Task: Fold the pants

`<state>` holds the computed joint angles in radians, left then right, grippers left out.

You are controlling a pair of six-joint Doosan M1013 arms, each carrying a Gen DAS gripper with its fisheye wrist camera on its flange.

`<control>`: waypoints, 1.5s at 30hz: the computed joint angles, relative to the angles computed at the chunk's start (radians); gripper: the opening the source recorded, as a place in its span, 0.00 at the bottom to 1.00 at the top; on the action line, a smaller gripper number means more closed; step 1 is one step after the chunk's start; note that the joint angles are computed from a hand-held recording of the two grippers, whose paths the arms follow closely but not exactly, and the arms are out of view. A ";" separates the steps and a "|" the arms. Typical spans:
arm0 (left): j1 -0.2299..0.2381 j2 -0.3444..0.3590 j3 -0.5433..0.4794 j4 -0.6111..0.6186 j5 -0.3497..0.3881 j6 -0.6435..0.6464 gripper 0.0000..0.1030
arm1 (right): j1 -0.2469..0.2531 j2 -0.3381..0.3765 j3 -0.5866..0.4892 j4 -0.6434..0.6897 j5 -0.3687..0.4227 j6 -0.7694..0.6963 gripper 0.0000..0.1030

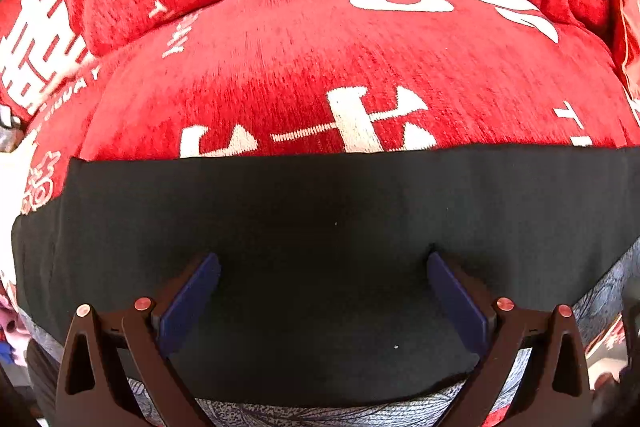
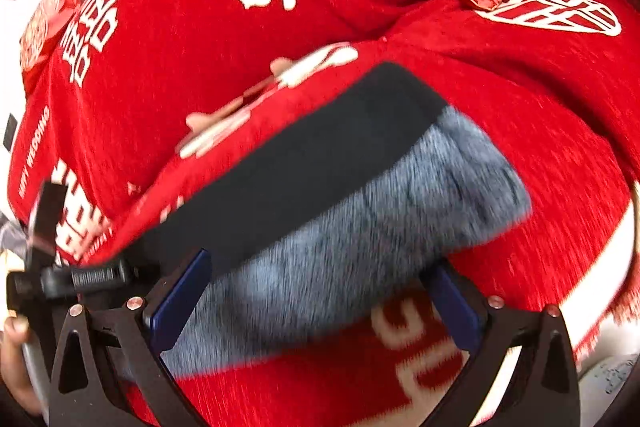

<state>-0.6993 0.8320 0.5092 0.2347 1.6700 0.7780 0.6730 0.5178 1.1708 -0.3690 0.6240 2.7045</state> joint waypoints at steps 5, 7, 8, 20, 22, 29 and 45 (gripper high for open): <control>0.003 -0.015 0.030 -0.011 -0.032 0.010 1.00 | -0.002 -0.012 0.023 -0.045 -0.037 0.164 0.99; 0.000 -0.023 0.046 0.001 -0.047 0.005 1.00 | 0.003 -0.030 0.065 -0.018 -0.106 0.186 0.99; -0.002 -0.019 0.041 0.006 -0.041 0.001 1.00 | 0.007 -0.032 0.072 -0.013 -0.116 0.177 0.99; -0.004 -0.004 0.014 0.018 -0.014 -0.002 1.00 | -0.063 0.068 -0.131 0.197 0.116 -0.119 0.18; -0.004 -0.002 0.011 0.018 -0.012 -0.001 1.00 | -0.042 0.081 -0.191 0.116 0.205 -0.178 0.17; -0.003 -0.043 0.088 0.018 -0.098 0.011 1.00 | 0.055 0.143 -0.383 -0.162 0.394 -0.302 0.17; 0.167 -0.440 0.636 -0.074 -0.463 -0.131 1.00 | 0.267 0.435 -0.868 -0.527 0.597 -0.803 0.16</control>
<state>-0.5328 0.3924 1.1454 0.1608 1.2069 0.6470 0.9403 0.9523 0.3033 -0.8959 1.2210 1.9013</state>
